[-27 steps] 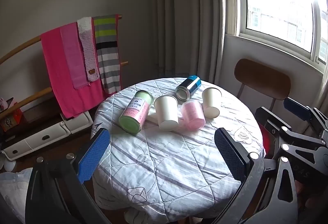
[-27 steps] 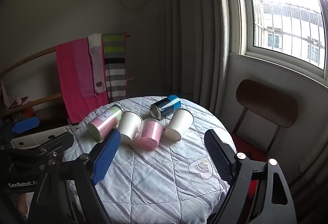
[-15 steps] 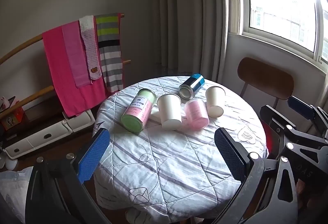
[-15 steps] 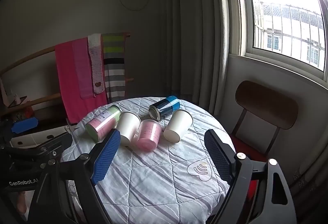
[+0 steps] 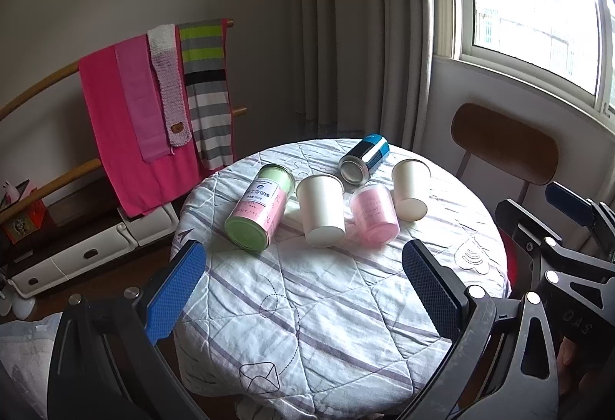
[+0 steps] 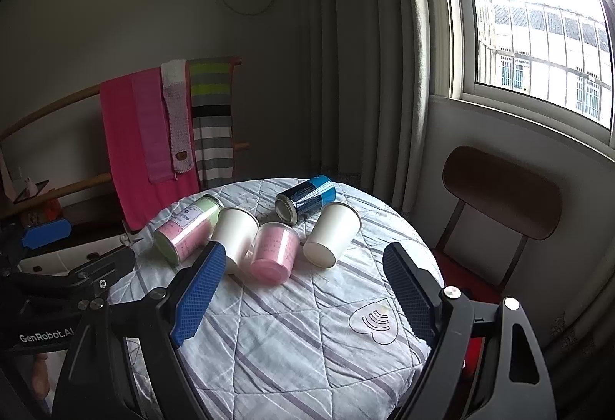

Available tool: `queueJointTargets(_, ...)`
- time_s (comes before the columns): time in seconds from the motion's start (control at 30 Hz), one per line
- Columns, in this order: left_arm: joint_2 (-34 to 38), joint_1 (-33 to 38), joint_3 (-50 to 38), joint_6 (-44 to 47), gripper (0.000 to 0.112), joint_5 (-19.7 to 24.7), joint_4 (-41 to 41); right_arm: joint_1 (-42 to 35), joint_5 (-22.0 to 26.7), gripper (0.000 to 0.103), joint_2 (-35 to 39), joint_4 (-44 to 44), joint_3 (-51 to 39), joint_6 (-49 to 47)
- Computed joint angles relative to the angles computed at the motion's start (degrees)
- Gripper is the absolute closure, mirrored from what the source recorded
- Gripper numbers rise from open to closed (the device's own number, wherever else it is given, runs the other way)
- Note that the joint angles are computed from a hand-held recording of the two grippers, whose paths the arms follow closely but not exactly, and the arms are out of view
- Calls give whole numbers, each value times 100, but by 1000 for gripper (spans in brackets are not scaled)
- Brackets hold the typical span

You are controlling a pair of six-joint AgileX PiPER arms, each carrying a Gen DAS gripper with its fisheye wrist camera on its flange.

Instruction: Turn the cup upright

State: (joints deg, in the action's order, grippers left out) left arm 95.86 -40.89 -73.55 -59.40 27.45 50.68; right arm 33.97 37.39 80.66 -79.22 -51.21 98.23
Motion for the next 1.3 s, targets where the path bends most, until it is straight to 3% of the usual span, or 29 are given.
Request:
queueJointTargets(0.53, 652, 213, -762, 700, 9, 77, -553, -637, -699, 18, 353, 186, -224, -214)
queueJointTargets(1.03, 894, 7, -1205, 1239, 9, 146, -976, -794, -632, 18, 222, 360, -176, -423)
queueJointTargets(1.3, 1099, -195, -1488, 1326, 9, 444, -1002, -1114, -944, 18, 70, 340, 38, -404)
